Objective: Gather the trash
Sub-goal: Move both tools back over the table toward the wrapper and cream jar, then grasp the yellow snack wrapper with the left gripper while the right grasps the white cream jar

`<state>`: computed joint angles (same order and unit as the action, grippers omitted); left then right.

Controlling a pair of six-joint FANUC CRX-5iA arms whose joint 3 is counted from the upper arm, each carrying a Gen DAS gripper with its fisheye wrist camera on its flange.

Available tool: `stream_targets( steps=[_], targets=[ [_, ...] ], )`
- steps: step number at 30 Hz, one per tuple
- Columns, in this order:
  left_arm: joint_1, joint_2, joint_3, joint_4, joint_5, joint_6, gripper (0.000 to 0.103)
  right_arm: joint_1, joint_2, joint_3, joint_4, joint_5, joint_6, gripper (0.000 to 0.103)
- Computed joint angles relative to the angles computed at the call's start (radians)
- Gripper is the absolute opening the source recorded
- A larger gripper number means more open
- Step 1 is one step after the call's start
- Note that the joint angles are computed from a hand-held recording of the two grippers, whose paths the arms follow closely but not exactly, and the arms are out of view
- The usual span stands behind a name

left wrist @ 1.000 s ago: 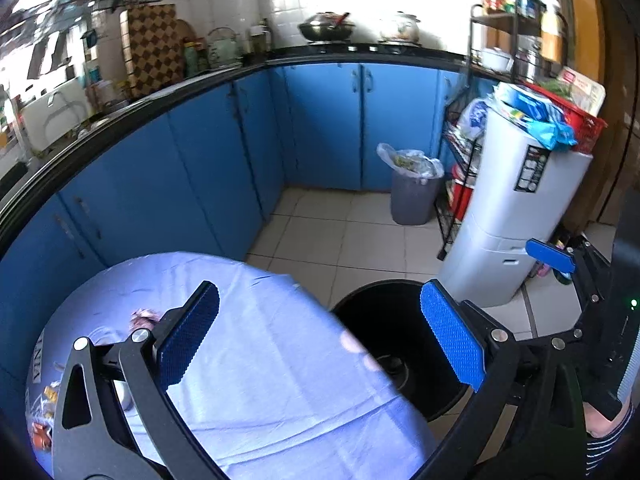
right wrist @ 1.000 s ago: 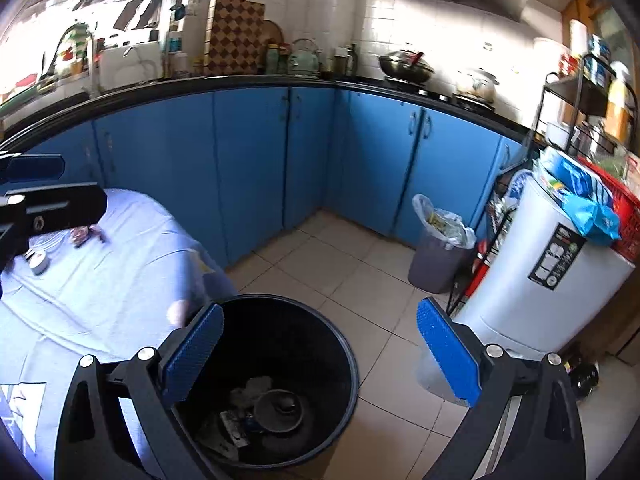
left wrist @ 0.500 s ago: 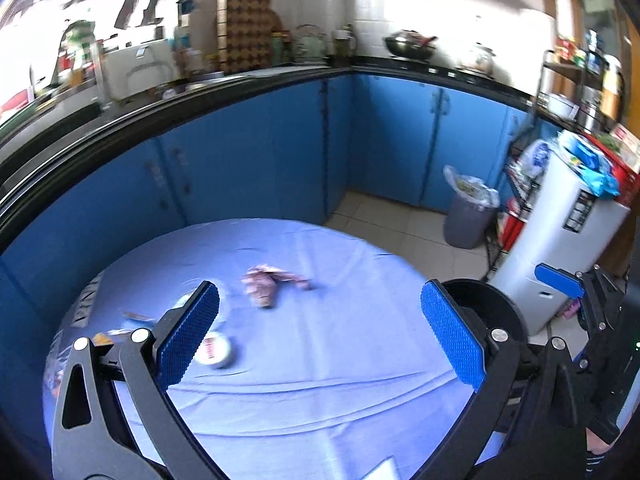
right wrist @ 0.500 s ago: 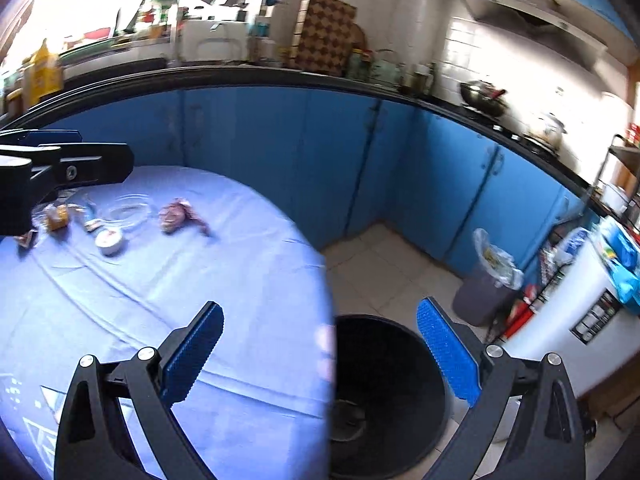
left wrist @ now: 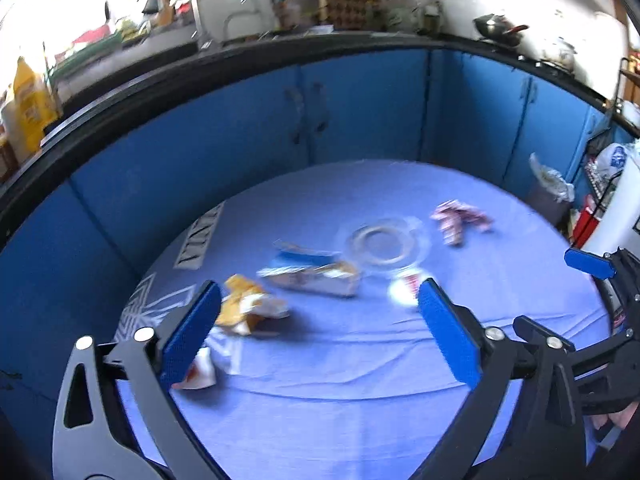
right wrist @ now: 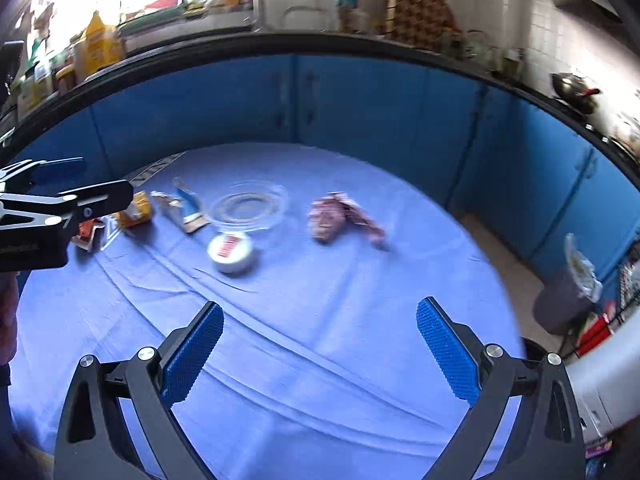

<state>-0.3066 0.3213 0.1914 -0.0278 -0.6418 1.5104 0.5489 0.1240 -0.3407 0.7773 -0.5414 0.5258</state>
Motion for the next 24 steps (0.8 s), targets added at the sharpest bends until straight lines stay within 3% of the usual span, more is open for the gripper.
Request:
stream_targets(
  steps=[3,9,21,23,24],
  targets=[
    [0.042,0.020,-0.003,0.048,-0.015,-0.050,0.083,0.017,0.073,0.087,-0.084,-0.010,0.081,0.095],
    [0.078,0.078,0.027,0.113,-0.039,-0.149,0.078,0.027,0.170,0.211,-0.187,-0.051,0.176,0.095],
    [0.107,0.176,0.108,0.158,-0.112,-0.237,0.067,0.028,0.262,0.342,-0.286,-0.099,0.278,0.094],
    [0.112,0.182,0.109,0.162,-0.114,-0.244,0.063,0.029,0.276,0.364,-0.306,-0.104,0.303,0.088],
    [0.115,0.179,0.099,0.172,-0.101,-0.254,0.060,0.031,0.286,0.378,-0.318,-0.114,0.321,0.075]
  ],
)
